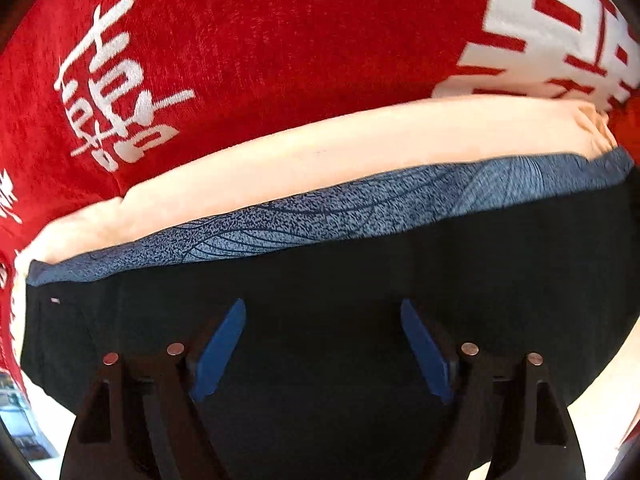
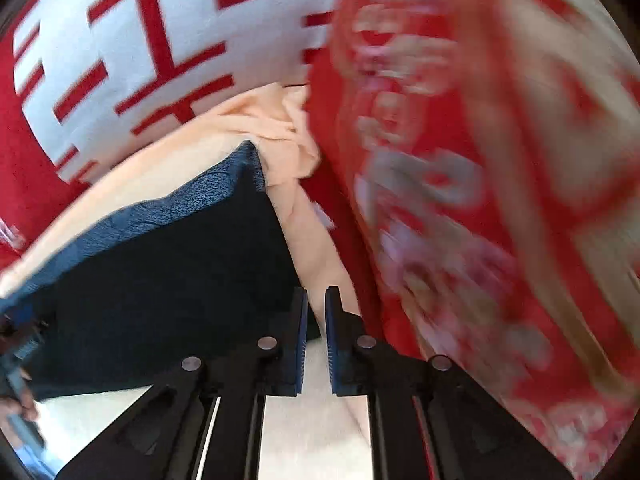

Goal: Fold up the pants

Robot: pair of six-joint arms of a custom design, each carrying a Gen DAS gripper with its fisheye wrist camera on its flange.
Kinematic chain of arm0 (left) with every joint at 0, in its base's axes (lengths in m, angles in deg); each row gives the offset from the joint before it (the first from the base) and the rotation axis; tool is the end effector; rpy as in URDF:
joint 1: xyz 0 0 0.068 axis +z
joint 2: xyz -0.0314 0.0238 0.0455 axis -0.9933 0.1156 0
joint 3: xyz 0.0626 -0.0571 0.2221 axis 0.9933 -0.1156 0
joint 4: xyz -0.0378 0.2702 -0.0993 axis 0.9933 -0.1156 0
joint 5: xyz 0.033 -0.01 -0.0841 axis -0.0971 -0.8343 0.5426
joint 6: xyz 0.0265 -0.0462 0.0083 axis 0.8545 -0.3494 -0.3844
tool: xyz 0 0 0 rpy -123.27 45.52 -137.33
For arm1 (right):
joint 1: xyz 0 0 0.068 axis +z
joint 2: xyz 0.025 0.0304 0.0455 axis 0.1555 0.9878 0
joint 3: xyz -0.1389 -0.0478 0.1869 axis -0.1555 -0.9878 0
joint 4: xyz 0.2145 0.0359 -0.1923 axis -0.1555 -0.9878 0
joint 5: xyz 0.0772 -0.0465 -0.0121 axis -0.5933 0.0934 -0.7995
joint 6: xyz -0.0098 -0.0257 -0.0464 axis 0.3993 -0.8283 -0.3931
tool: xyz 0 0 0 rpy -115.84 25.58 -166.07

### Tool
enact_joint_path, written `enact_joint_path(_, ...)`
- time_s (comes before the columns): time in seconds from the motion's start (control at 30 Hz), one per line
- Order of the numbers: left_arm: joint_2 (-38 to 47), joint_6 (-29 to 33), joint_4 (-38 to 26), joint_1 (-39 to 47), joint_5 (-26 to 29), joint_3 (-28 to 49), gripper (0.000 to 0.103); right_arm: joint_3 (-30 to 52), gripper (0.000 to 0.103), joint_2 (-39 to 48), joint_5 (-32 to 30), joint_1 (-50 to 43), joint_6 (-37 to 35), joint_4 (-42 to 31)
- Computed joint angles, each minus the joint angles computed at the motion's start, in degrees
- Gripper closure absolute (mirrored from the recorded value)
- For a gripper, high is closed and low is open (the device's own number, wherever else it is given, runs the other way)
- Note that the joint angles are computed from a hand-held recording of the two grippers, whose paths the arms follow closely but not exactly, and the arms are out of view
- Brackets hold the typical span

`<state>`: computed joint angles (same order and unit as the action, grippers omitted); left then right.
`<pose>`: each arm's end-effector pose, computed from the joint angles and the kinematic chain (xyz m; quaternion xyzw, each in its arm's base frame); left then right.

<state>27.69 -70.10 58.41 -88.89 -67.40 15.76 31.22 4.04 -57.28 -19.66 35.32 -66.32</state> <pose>0.3417 -0.0302 0.0751 0.1850 0.9748 0.0513 0.1141 0.1792 -0.0920 0.1262 0.2607 0.9552 0.0420 0.1338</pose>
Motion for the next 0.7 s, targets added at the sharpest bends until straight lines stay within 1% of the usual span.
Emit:
enact_joint_path(0.03,-0.9,0.2,0.7,0.0,-0.4,-1.3,0.022,-0.4,0.093,-3.1,-1.8,0.3,-0.6,-1.1)
enact_joint_path(0.07,-1.2,0.1,1.1,-0.2,-0.9,-1.7,0.022,-0.2,0.093,-4.4,-3.4,1.3,-0.9,-1.6)
enact_joint_path(0.1,-1.4,0.2,1.4,-0.4,-1.2,-2.1,0.022,0.5,0.093,-4.1,-5.4,3.3,-0.7,-1.2)
enact_joint_path(0.13,-1.4,0.3,1.7,-0.3,-1.3,-2.1,0.022,1.4,0.093,-2.1,-6.2,5.5,0.1,0.0)
enact_joint_path(0.17,-3.1,-0.7,1.2,-1.2,-1.5,-3.3,0.022,3.1,0.093,2.3,-5.8,8.4,1.9,2.3)
enact_joint_path(0.23,-3.5,-1.4,0.2,-0.8,-0.8,-3.3,0.022,5.0,0.093,9.7,-3.8,11.0,4.6,5.6)
enact_joint_path(0.27,-3.9,-1.7,-0.6,-0.7,-0.3,-3.4,0.022,4.8,0.093,12.4,-2.6,10.3,4.8,7.0)
enact_joint_path(0.3,-4.1,-0.9,-0.1,0.5,0.4,-4.3,0.022,3.7,0.093,12.1,-0.8,9.0,4.3,5.8)
enact_joint_path(0.33,-3.7,0.0,-0.5,1.5,1.4,-4.0,0.022,2.4,0.095,13.4,-0.7,6.7,4.8,5.7)
enact_joint_path(0.37,-2.4,0.8,-0.5,2.4,2.2,-3.0,0.022,0.5,0.098,11.9,-4.3,3.4,4.4,6.7)
enact_joint_path(0.4,-2.8,2.0,-0.7,3.5,3.0,-3.4,0.021,-0.9,0.098,9.0,-6.6,0.2,4.5,5.3)
enact_joint_path(0.47,-4.0,4.2,-0.8,5.7,3.4,-4.8,0.016,-1.5,0.097,4.2,-5.0,0.1,4.3,0.3)
enact_joint_path(0.5,-4.3,4.8,-1.4,6.9,3.7,-4.9,0.015,-1.6,0.092,2.5,-4.1,0.9,4.6,-1.8)
enact_joint_path(0.53,-4.7,5.2,-2.4,8.0,4.1,-5.0,0.015,-1.7,0.091,0.6,-3.6,1.9,5.3,-3.7)
enact_joint_path(0.57,-4.7,5.6,-3.6,9.2,4.1,-4.5,0.015,-1.9,0.086,-1.4,-3.3,3.2,6.5,-5.7)
enact_joint_path(0.6,-4.5,6.6,-4.6,10.8,3.9,-4.0,0.015,-2.6,0.081,-4.5,-4.6,5.0,8.8,-7.9)
enact_joint_path(0.67,-5.4,9.5,-5.8,14.0,3.1,-3.5,0.015,-4.2,0.08,-8.8,-9.3,9.5,14.3,-9.6)
enact_joint_path(0.7,-4.9,11.4,-6.1,16.0,3.6,-2.5,0.015,-4.8,0.08,-8.2,-11.7,12.3,17.1,-7.7)
